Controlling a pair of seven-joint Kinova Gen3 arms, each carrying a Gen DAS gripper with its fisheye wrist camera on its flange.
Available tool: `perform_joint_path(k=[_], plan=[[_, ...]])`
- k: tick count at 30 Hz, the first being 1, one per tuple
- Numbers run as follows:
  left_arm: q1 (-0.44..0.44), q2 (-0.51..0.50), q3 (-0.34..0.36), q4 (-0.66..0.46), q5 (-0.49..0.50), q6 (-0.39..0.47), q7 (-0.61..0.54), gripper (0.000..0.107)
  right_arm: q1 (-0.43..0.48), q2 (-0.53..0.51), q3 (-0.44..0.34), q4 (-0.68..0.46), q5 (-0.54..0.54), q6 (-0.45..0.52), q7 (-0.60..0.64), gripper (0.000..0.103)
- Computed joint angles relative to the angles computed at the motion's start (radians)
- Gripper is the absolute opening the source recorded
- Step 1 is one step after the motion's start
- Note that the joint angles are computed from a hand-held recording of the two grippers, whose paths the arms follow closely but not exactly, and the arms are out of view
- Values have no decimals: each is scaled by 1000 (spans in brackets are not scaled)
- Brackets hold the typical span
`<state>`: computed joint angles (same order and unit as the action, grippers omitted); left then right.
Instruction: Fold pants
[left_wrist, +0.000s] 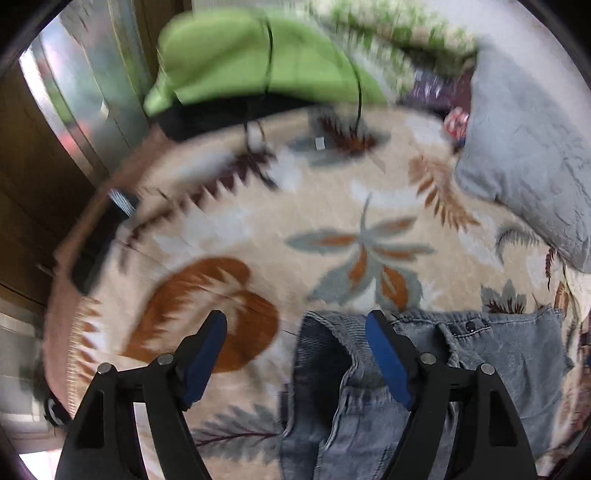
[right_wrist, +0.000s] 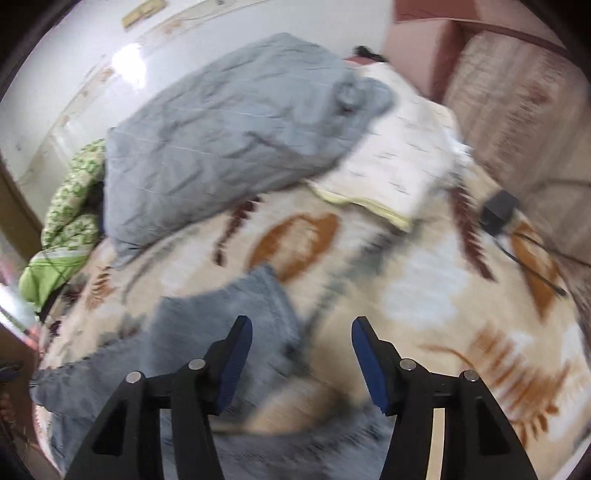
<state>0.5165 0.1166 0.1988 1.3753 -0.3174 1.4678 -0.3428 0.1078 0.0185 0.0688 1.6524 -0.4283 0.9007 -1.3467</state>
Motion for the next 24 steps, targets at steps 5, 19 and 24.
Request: perform_joint_path(k=[5,19,24], plan=[[-103,38,-43,31,168,-98,-108,78,-16,149,-32,-162,2,94,-40,60],[-125,157,-61,-27,317,-163,-272,35,-101,412,-94,-357,198,125,-212,58],[-84,142,-75,-48,242,-158,-206,0,-184,397,-83,-355,339,130,-257,19]])
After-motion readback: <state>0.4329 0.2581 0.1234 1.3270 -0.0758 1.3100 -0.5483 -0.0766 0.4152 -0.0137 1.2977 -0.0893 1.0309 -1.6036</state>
